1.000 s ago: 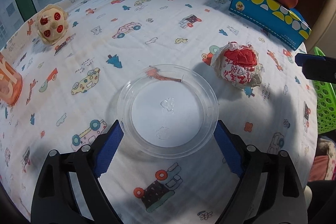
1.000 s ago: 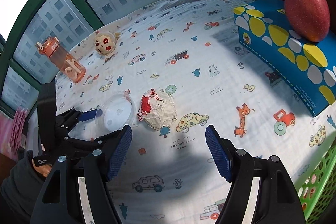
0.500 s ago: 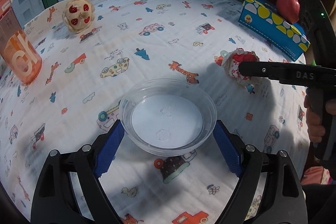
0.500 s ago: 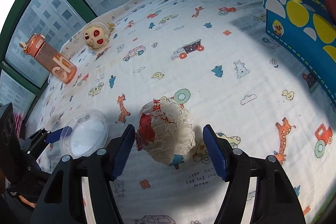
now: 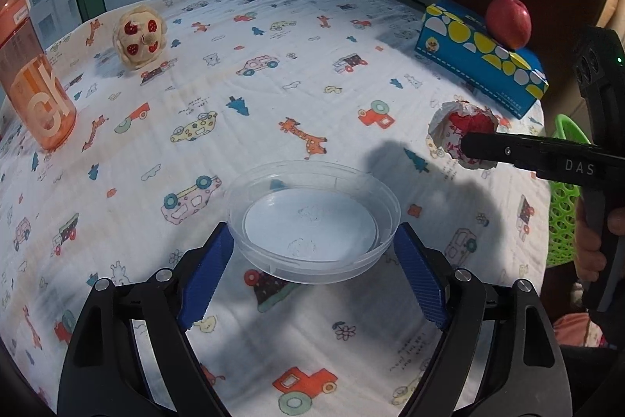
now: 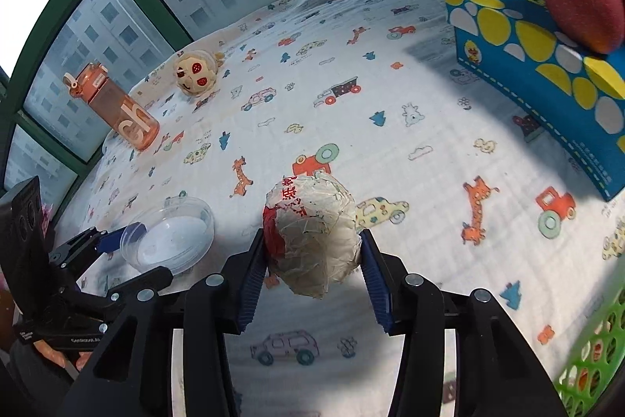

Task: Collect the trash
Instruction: 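Grasp the crumpled paper ball with the right tool while the left tool holds the clear lid, then carry paper ball and clear lid over the wastebasket and open both tools to drop them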

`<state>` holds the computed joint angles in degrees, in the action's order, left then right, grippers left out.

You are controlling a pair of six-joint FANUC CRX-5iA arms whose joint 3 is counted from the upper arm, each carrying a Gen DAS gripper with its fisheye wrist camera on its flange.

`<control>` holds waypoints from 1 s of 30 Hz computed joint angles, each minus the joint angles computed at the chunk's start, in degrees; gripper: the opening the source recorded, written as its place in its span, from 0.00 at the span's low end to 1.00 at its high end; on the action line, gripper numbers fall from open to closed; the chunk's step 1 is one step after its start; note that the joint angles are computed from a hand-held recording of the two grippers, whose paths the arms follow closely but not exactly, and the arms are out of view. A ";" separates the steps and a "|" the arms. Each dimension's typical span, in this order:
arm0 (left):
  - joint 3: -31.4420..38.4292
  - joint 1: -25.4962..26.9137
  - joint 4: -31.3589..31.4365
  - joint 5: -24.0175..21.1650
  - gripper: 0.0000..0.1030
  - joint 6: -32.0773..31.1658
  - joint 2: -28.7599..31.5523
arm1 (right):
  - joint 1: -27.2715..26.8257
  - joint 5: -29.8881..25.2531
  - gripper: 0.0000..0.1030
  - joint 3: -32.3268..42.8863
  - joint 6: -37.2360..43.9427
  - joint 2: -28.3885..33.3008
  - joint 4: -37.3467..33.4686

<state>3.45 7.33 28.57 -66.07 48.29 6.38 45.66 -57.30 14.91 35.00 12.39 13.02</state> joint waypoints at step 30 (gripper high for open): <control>-0.14 -16.84 6.71 -1.01 0.79 -0.36 -6.21 | 12.10 -16.79 0.47 -30.24 -28.66 -33.32 23.58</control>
